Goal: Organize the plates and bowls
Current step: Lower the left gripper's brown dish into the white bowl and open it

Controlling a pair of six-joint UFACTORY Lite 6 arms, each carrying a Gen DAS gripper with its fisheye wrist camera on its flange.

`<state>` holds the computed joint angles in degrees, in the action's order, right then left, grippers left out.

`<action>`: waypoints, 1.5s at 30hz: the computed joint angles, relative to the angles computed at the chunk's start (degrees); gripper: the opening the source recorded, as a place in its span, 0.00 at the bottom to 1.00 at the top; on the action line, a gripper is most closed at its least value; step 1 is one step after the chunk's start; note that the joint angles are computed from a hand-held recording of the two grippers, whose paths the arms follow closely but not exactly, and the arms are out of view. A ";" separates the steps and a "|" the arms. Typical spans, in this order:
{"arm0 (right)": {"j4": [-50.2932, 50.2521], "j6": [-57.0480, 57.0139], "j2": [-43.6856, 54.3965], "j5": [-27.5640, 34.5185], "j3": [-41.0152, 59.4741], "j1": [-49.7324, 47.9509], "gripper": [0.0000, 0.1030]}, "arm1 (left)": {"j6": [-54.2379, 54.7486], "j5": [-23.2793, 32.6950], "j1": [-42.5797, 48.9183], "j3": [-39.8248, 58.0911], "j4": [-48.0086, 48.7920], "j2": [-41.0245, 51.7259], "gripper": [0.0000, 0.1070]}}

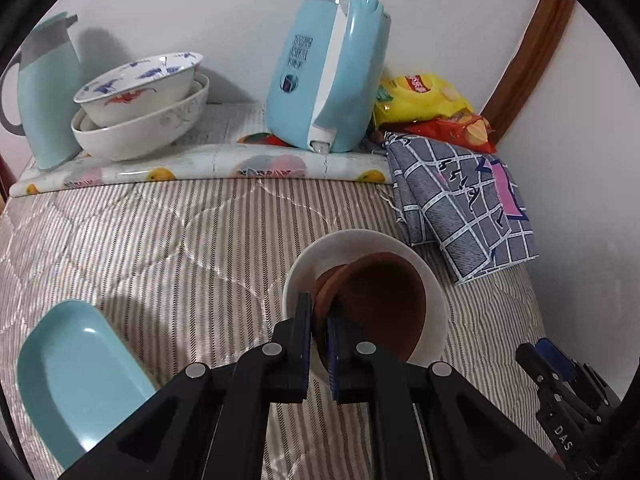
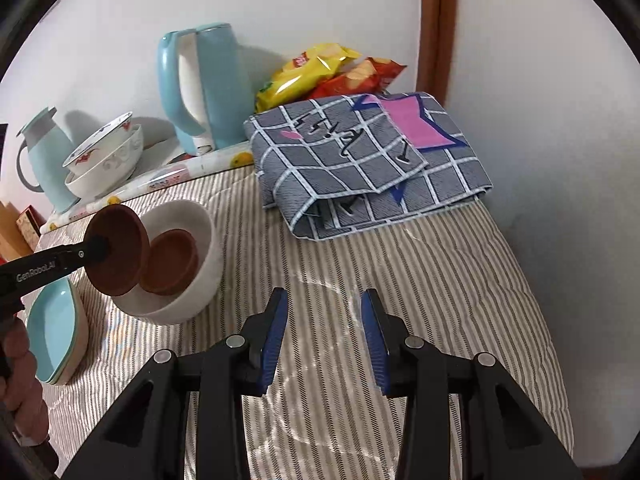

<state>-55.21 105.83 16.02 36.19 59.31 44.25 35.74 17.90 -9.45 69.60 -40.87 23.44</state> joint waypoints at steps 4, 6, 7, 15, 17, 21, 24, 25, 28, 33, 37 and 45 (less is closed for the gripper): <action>-0.28 0.50 0.37 -0.79 -0.56 -0.82 0.37 | -1.88 0.10 -0.45 2.68 1.59 3.12 0.07; -0.62 0.93 0.66 -1.74 -0.80 -1.50 0.37 | -2.53 0.25 -0.61 3.97 2.24 4.51 0.07; -0.61 0.95 0.90 -2.09 -0.72 -1.72 0.37 | -2.81 0.27 -0.70 4.51 2.52 5.08 0.07; -0.14 -1.02 3.25 -3.46 1.43 -3.47 0.37 | -3.88 1.18 -1.34 7.43 3.85 8.83 0.07; -0.02 -1.39 3.53 -3.56 1.81 -3.77 0.37 | -2.86 1.34 -1.42 7.58 2.92 9.11 0.07; 0.17 -1.51 3.93 -3.80 2.08 -3.99 0.37 | -2.07 2.05 -1.44 8.27 2.35 9.50 0.07; 0.26 -1.54 4.28 -3.89 2.18 -3.94 0.37 | -1.72 2.55 -1.35 8.80 2.14 10.17 0.07; 0.34 -1.64 4.41 -4.03 2.20 -3.95 0.37 | -1.84 2.88 -1.37 9.18 2.55 10.63 0.07; 0.77 -2.06 4.90 -4.05 2.51 -3.90 0.37 | -0.34 2.54 -1.46 8.61 1.20 10.31 0.08; 1.25 -2.42 5.29 -4.18 2.69 -3.79 0.37 | 0.89 2.66 -1.64 8.38 0.48 10.21 0.08; 1.45 -2.64 5.42 -3.95 3.02 -3.57 0.37 | 1.25 2.49 -1.70 8.06 0.37 10.04 0.08; 2.28 -3.55 5.83 -2.96 4.11 -2.40 0.37 | -0.96 3.32 -1.82 7.52 3.09 9.20 0.13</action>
<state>-52.93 102.28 21.85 33.23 63.42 41.85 34.78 21.22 -11.27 77.12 -37.78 32.65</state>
